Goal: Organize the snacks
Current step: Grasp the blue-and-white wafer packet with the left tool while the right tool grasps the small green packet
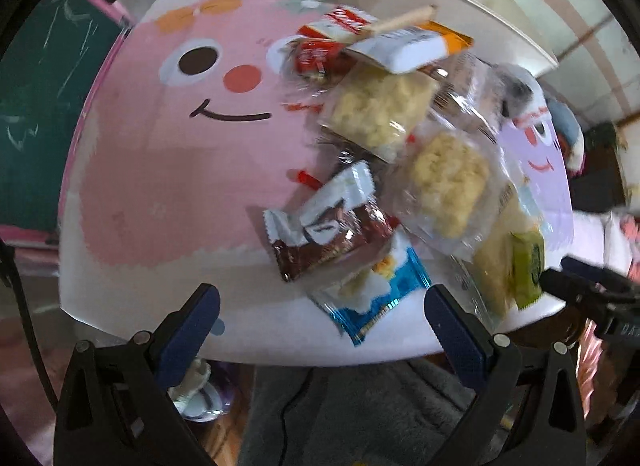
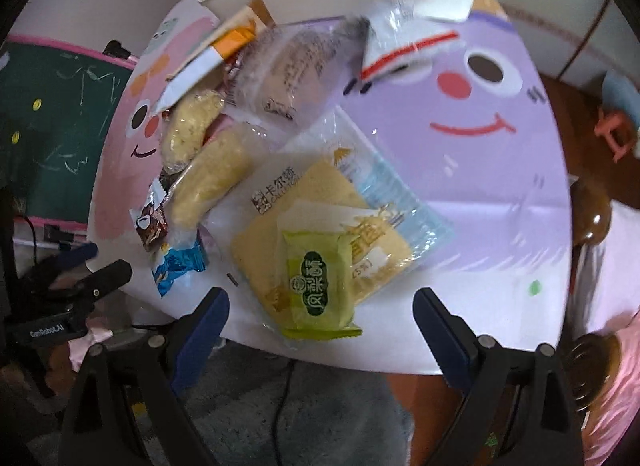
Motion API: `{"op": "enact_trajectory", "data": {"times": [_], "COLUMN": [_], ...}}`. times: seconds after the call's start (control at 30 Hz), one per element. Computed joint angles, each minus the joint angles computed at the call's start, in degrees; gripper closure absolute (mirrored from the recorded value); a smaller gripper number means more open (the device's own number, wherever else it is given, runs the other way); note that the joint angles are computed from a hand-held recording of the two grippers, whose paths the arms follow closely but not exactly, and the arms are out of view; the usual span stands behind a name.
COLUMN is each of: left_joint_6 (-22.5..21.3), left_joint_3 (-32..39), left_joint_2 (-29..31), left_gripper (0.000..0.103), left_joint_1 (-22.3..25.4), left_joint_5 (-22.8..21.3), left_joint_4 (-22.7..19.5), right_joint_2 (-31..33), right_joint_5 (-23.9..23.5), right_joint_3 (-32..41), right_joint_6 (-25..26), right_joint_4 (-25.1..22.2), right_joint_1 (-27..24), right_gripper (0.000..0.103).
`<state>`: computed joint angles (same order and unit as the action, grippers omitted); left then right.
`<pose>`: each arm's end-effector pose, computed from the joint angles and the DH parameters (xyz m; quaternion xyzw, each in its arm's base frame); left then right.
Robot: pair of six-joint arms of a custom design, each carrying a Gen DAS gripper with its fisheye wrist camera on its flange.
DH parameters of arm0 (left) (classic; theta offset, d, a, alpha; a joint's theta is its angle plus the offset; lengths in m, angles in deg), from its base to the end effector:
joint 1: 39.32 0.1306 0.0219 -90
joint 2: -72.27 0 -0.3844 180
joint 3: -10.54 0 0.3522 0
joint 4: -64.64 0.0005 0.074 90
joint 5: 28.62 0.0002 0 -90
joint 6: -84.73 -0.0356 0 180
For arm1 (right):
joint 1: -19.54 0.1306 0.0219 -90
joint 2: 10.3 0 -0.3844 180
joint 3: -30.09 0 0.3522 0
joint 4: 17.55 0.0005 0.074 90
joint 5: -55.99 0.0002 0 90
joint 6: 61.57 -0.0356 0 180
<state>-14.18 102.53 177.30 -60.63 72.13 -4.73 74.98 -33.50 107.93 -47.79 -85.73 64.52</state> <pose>0.4436 -0.1807 0.3143 0.2649 0.9575 -0.1000 0.0554 0.2598 0.2585 0.3619 0.2677 0.9553 0.1069 0.0653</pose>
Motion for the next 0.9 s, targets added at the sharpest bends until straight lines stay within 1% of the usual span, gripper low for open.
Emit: {"op": "enact_trajectory", "data": {"times": [0.07, 0.13, 0.2, 0.33, 0.43, 0.47, 0.53, 0.57, 0.7, 0.8, 0.83, 0.9], "left_joint_6": [-0.15, -1.9, -3.45, -7.87, -11.15, -11.78, -11.8, -11.54, -10.57, -10.11, -9.85, -9.76], "left_joint_3": [-0.71, -1.28, -2.33, -4.94, -7.0, -7.59, -8.41, -8.67, -8.5, -8.23, -7.88, -8.44], "left_joint_2": [0.08, 0.15, -0.44, -2.44, -3.62, -3.81, -3.96, -3.81, -1.86, -0.67, -0.14, -0.5], "left_gripper": [0.002, 0.003, 0.005, 0.011, 0.022, 0.023, 0.023, 0.023, 0.023, 0.023, 0.023, 0.023], "left_joint_1": [-0.06, -0.5, -1.27, -3.03, -5.45, -6.11, -6.91, -7.16, -7.97, -8.87, -9.34, -10.31], "left_joint_5": [-0.7, -2.75, -3.8, -2.92, -3.31, -3.53, -3.39, -3.38, -4.1, -4.33, -4.41, -5.19], "left_joint_4": [1.63, 2.24, 2.7, 2.24, 2.44, 2.71, 3.58, 4.09, 5.15, 5.78, 5.95, 7.21], "right_joint_2": [0.38, 0.36, 0.56, 1.41, 2.94, 3.31, 4.49, 4.55, 6.06, 7.33, 7.73, 7.82], "right_joint_5": [-1.7, -3.62, -4.96, -5.57, -6.22, -6.43, -6.64, -6.55, -4.69, -3.24, -2.58, -0.75], "right_joint_3": [-1.2, -2.78, -3.92, -4.23, -3.35, -3.36, -2.9, -3.05, -1.74, -0.26, 0.24, 0.93], "right_joint_6": [-0.98, -2.18, -3.5, -4.57, -4.8, -5.13, -5.09, -5.2, -4.84, -3.89, -3.32, -2.79], "right_joint_4": [1.56, 4.03, 5.82, 6.64, 6.22, 6.22, 6.06, 6.12, 5.44, 4.09, 3.66, 2.93], "right_joint_1": [-0.73, -1.38, -1.72, -2.05, -2.9, -3.13, -3.69, -3.61, -3.81, -4.17, -4.15, -3.89], "right_gripper": [0.009, 0.009, 0.009, 0.009, 0.009, 0.009, 0.009, 0.007, 0.006, 0.007, 0.007, 0.013]}}
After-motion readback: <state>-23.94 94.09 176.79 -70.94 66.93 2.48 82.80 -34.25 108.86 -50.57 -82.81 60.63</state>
